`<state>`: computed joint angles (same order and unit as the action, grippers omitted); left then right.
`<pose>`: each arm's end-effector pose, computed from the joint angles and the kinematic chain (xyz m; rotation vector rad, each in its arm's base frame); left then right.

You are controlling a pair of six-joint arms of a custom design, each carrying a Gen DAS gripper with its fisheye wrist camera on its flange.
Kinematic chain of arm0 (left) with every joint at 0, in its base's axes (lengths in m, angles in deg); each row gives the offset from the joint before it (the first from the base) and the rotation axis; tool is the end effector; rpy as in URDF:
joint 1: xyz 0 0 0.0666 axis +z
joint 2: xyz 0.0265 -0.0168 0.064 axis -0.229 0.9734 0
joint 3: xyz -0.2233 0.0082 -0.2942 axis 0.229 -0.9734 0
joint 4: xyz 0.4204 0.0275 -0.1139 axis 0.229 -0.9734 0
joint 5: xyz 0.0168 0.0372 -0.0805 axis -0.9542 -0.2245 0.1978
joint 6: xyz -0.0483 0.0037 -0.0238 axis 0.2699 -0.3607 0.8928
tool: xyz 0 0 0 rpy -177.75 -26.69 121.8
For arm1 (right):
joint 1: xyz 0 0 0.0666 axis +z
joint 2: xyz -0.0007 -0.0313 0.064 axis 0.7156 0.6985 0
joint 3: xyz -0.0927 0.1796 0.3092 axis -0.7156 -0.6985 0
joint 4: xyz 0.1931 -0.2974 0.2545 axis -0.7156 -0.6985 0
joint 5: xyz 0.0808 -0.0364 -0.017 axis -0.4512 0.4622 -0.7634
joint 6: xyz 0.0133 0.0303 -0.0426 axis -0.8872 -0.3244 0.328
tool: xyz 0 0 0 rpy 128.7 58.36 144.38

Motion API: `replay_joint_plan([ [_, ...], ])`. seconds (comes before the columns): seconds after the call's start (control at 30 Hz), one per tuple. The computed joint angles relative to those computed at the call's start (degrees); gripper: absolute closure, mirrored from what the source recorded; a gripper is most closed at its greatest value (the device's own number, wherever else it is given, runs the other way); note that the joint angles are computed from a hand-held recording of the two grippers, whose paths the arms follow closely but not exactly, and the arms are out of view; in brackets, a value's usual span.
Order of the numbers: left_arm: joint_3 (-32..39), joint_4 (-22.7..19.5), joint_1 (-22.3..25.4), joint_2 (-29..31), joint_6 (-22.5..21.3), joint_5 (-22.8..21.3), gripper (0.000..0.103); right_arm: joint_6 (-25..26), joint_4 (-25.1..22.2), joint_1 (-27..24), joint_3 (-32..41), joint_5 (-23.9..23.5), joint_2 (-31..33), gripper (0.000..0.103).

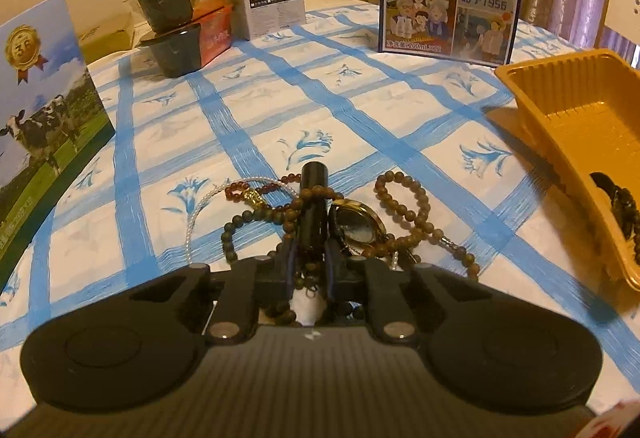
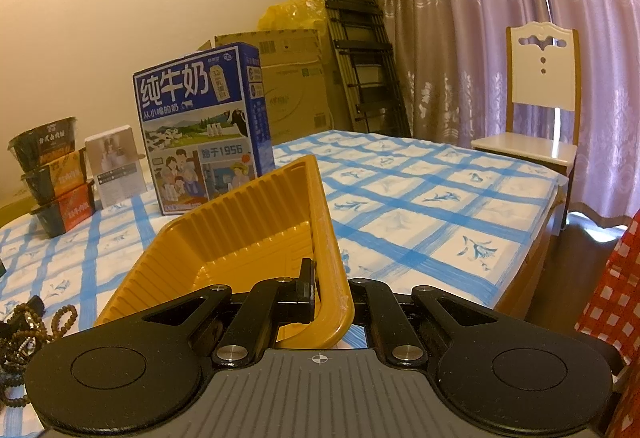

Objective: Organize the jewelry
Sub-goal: 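Grasp a dark bead bracelet from the pile with the left tool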

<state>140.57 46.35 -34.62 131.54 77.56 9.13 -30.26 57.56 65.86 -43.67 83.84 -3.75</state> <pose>0.4204 -0.1550 0.3616 0.1236 2.3356 0.0538 0.3215 0.1020 0.3575 0.2695 1.9098 0.0486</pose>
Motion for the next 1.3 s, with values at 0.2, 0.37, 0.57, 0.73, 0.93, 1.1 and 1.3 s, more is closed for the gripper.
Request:
replay_joint_plan([
  [0.2, 1.2, 0.2, 0.6, 1.8, -0.7, 0.4, 0.091, 0.0, -0.1, 0.0, -0.1, 0.0, -0.1, 0.097],
  [0.37, 1.2, 1.2, 0.9, 2.8, -2.5, 0.4, 0.09, 0.0, -0.2, -0.1, -0.2, -0.1, -0.4, 0.097],
  [0.57, 1.6, -1.0, 1.2, 1.9, -3.4, 1.9, 0.092, 0.1, -0.1, -0.1, -0.2, -0.2, -0.3, 0.097],
  [0.73, 2.4, -0.3, 2.1, 0.4, -5.5, 2.8, 0.082, 0.2, -0.1, -0.1, -0.2, -0.3, -0.3, 0.097],
  [0.93, 7.9, -0.9, 2.2, 6.2, -8.1, 4.9, 0.082, 0.7, 0.7, 0.1, -0.1, 0.8, 0.2, 0.097],
  [1.1, 11.7, -3.1, 2.6, 11.0, -9.2, 4.7, 0.082, 1.6, 1.8, 0.9, 0.4, 2.5, 1.6, 0.098],
  [1.3, 14.2, -5.8, 3.2, 13.9, -8.6, 5.8, 0.083, 2.0, 2.6, 0.8, 1.1, 2.1, 2.8, 0.098],
])
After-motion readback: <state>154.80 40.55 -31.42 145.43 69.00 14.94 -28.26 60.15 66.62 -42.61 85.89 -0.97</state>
